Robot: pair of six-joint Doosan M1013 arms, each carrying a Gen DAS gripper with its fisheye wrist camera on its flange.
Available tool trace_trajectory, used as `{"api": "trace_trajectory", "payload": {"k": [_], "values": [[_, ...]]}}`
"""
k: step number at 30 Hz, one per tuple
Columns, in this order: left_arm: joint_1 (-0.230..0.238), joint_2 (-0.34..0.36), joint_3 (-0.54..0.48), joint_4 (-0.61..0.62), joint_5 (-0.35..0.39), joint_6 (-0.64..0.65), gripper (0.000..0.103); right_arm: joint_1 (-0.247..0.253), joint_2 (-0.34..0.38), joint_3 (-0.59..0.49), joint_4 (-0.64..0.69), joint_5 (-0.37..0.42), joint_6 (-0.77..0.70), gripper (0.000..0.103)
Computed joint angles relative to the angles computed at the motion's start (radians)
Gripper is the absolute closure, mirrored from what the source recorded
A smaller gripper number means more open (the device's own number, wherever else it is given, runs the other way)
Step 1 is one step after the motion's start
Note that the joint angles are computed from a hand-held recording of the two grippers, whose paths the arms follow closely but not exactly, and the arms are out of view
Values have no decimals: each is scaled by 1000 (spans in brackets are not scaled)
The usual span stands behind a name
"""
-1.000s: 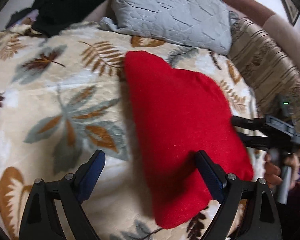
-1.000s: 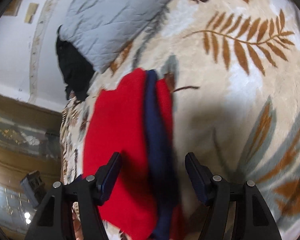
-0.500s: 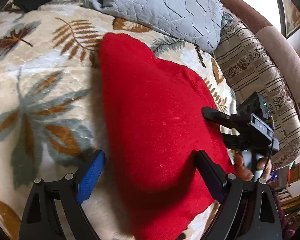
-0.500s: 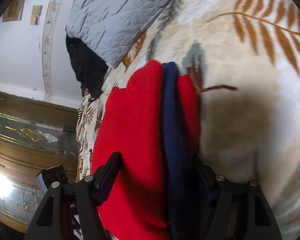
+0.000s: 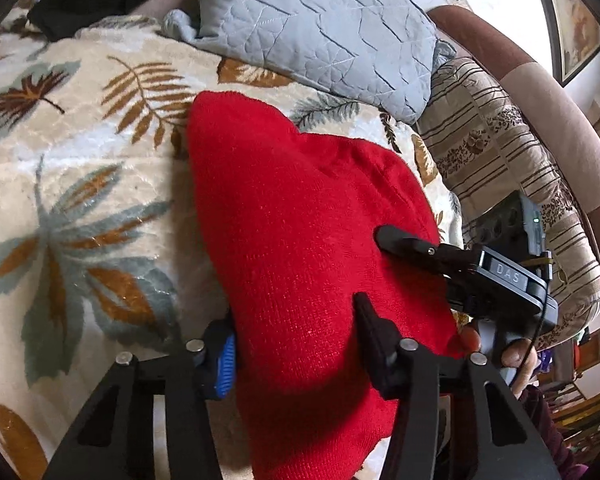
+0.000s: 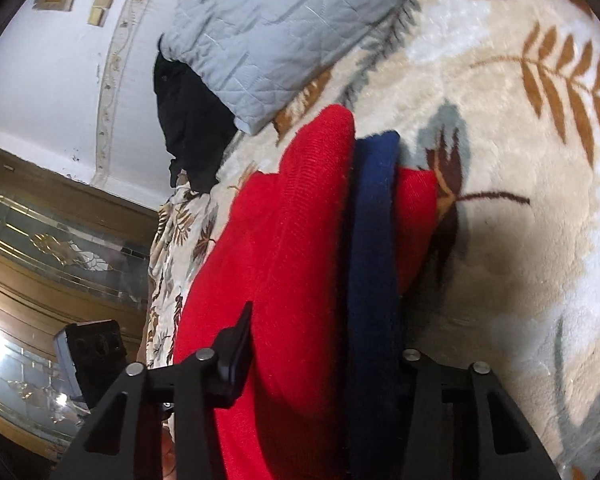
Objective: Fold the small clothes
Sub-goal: 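Squeeze the red bundle's sides between both tools to square it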
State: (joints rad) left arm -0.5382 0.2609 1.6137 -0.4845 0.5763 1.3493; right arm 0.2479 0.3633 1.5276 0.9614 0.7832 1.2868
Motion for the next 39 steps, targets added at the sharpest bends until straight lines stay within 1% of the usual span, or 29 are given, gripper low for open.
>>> {"api": "trace_trajectory", "payload": {"k": [2, 5, 8, 12, 16, 19, 21, 24, 25, 26, 27, 28, 29, 30, 31, 32, 33, 35, 37, 38, 39], "values": [[1, -8, 5, 8, -8, -5, 52, 8, -11, 5, 0, -20, -20, 55], [-3, -29, 14, 57, -24, -39, 53, 15, -21, 10, 23, -38, -60, 57], [-5, -53, 27, 106, -36, -78, 53, 23, -29, 13, 53, -45, -108, 57], [-14, -87, 45, 195, -34, -150, 53, 31, -40, 24, 114, -47, -173, 57], [-34, -125, 73, 313, -20, -257, 53, 45, -51, 38, 149, -34, -201, 57], [-45, -143, 92, 374, -6, -320, 53, 54, -58, 53, 163, -24, -206, 57], [-52, -149, 102, 409, 8, -352, 53, 62, -63, 64, 158, -26, -206, 58], [-63, -145, 108, 456, 50, -395, 52, 71, -64, 73, 130, -18, -179, 58], [-66, -137, 105, 470, 82, -409, 52, 75, -61, 76, 111, -14, -150, 58], [-69, -131, 103, 489, 106, -425, 50, 79, -60, 76, 76, -10, -114, 58], [-78, -128, 104, 534, 122, -460, 45, 85, -59, 73, 28, -8, -73, 57], [-89, -135, 112, 586, 115, -498, 44, 98, -60, 71, -60, -20, -7, 53], [-99, -139, 113, 633, 122, -529, 43, 104, -66, 77, -95, -40, 18, 51], [-115, -144, 113, 701, 139, -570, 39, 107, -77, 90, -105, -63, 27, 48], [-139, -150, 113, 802, 171, -647, 37, 111, -87, 96, -129, -78, 52, 43], [-160, -151, 109, 886, 210, -714, 32, 117, -101, 103, -170, -98, 84, 43], [-185, -156, 109, 979, 252, -785, 32, 127, -123, 116, -226, -132, 111, 43], [-222, -165, 108, 1098, 315, -869, 31, 155, -167, 145, -356, -217, 165, 43], [-253, -176, 109, 1190, 380, -933, 27, 178, -211, 183, -425, -295, 175, 43], [-267, -181, 110, 1229, 411, -965, 23, 189, -231, 201, -444, -330, 166, 43], [-280, -184, 109, 1264, 445, -995, 21, 200, -242, 212, -474, -348, 170, 44]]}}
